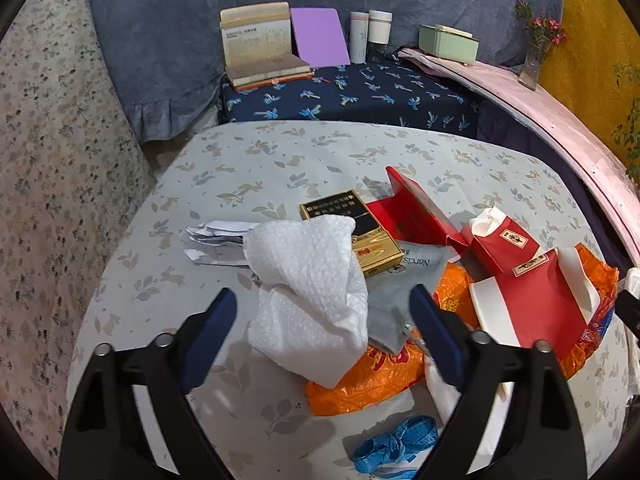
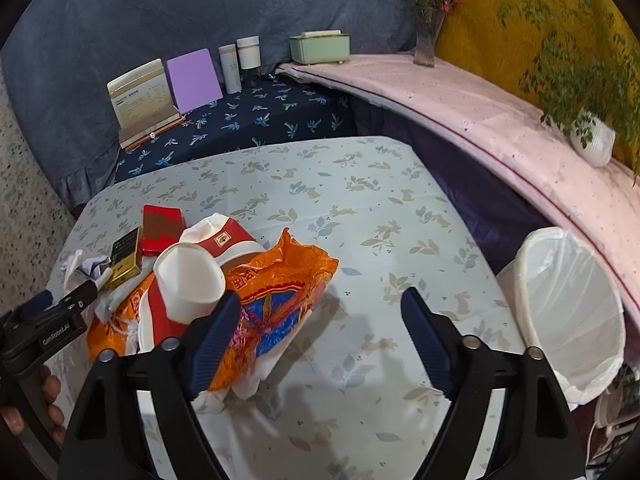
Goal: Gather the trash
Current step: 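Grasp the white tissue with the left tool while the right tool grasps the orange bag, then carry the tissue and orange bag with both tools over the wastebasket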
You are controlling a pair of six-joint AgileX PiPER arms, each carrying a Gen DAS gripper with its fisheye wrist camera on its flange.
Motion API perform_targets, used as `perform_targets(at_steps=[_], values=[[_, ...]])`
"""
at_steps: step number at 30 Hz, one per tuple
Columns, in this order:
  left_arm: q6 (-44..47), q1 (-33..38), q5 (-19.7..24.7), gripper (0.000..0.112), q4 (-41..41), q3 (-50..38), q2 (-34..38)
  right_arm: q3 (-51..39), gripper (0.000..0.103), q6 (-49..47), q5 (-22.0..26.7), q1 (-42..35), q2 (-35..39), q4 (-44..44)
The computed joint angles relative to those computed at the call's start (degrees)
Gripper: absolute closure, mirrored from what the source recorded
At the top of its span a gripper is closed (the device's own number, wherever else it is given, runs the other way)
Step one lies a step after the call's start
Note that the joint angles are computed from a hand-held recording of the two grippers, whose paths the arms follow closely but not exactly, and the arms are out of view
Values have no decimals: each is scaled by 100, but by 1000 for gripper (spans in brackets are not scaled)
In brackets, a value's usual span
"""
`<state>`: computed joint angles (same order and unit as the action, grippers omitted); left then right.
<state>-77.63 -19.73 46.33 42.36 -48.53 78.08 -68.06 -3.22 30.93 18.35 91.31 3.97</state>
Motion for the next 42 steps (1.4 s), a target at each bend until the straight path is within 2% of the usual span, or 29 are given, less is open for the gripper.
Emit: perform_targets(at_steps=[1,2,3,4,6,8,9,11,14,19,28,37,42], values=[[97,91,-112,42,-105,14,5,-56,37,-119,27,-29,87,169],[223,192,-239,53,-221,28,9,-107,43,-270,57,-67,180,371],[340,255,-322,59,-331,41,6,-157,47,-390,109,-90,261,527],[414,300,-373,62,-401,48,5,-211,55,-538,173,-111,346,698],[486,345,-449,78,-486,92,-25,-229,67,-653,200,-93,418,830],[545,366,-523,87,-551,140,-76,-230,84,-737,218,-58,447,899],[511,347,-505,94,-541,147,-95,-217,87,-757,213,-42,436,912],[473,282,-471,102,-529,170,-167,-190,95,-938,224,-72,385,1101],[408,139,-336,107,-456,164,-310,-183,98,-1080,272,-137,244,1276],[270,-201,-55,108,-361,103,-651,-259,99,-1328,422,-294,-55,1527],[-52,-1195,760,109,-86,-474,-1003,-413,99,-1826,685,-760,-607,2012],[-114,-2183,1259,109,200,-1670,-452,-713,99,-2566,1069,-1620,-986,2729],[58,-2578,1238,109,204,-2467,119,-893,99,-3022,1295,-2257,-1050,3115]])
